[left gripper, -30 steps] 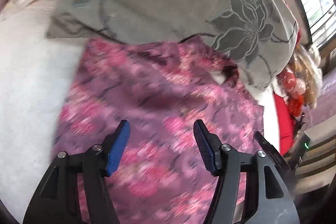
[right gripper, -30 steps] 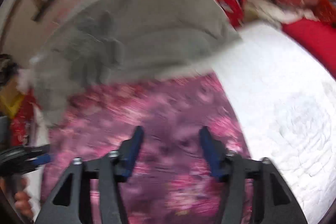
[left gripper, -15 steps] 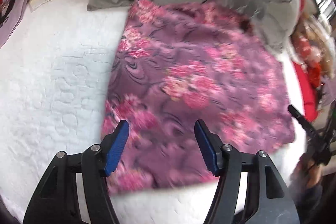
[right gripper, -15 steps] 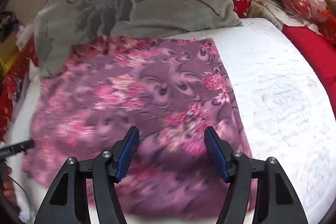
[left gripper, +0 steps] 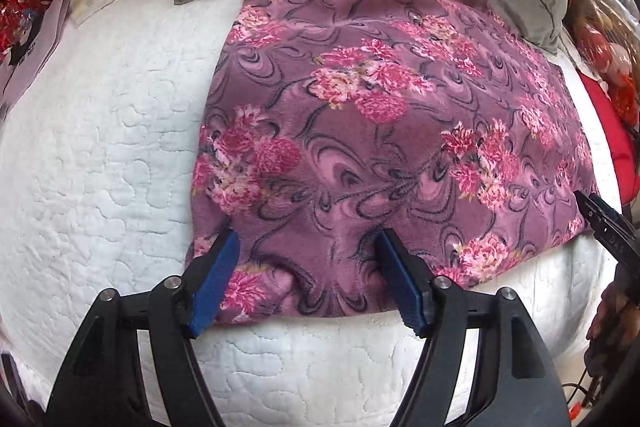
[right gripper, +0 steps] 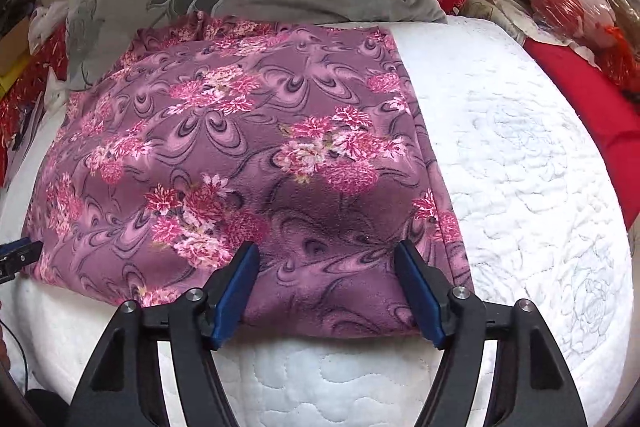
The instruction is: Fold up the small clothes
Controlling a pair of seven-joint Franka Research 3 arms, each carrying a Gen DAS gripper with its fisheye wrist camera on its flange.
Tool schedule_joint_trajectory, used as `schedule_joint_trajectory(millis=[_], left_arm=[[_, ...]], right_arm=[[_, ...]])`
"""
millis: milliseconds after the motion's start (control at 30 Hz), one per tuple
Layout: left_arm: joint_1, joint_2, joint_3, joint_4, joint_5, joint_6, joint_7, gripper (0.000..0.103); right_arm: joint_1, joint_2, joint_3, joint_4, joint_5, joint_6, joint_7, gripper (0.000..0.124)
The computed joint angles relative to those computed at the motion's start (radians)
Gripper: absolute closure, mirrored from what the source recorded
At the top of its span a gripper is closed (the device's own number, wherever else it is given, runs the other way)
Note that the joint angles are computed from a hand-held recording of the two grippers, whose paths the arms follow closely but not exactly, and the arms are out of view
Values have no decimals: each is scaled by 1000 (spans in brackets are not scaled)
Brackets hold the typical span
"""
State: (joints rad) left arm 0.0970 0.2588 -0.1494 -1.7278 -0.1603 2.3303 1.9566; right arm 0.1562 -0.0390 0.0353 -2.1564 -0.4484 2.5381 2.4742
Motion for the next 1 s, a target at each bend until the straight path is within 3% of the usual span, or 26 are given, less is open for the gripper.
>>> schedule_joint_trajectory(millis=[233,433,567,667,767,900,1000], left_arm=[[10,-9,-1,-19,-30,1,29,29],[25,23,-4,68,-62,-73,36,29],[43,26,-13,104,-135,-39,57,29],[18,82,-10,171,-82,-87,26,29],[-11,138,-3,239,4,-134,-27,29],[-1,195,-30,345,-26,-162,-55,29],[-13,267,-42,471,-26,-199,-94,29]], right_arm=[[3,-3,5,-11,-75,5,71,49],[9,-11,8,4,-54,-33,45,52],[-16,-55,14,-31,-157,-30,196,50],[-27,-46,7,-51,-90,-37,167,49],[-32,-55,15,-51,-111,-36,162,52],[-70,-74,-2,-50,-116,105,209,54],[-94,-27,-16,12,-82,140,193,54]])
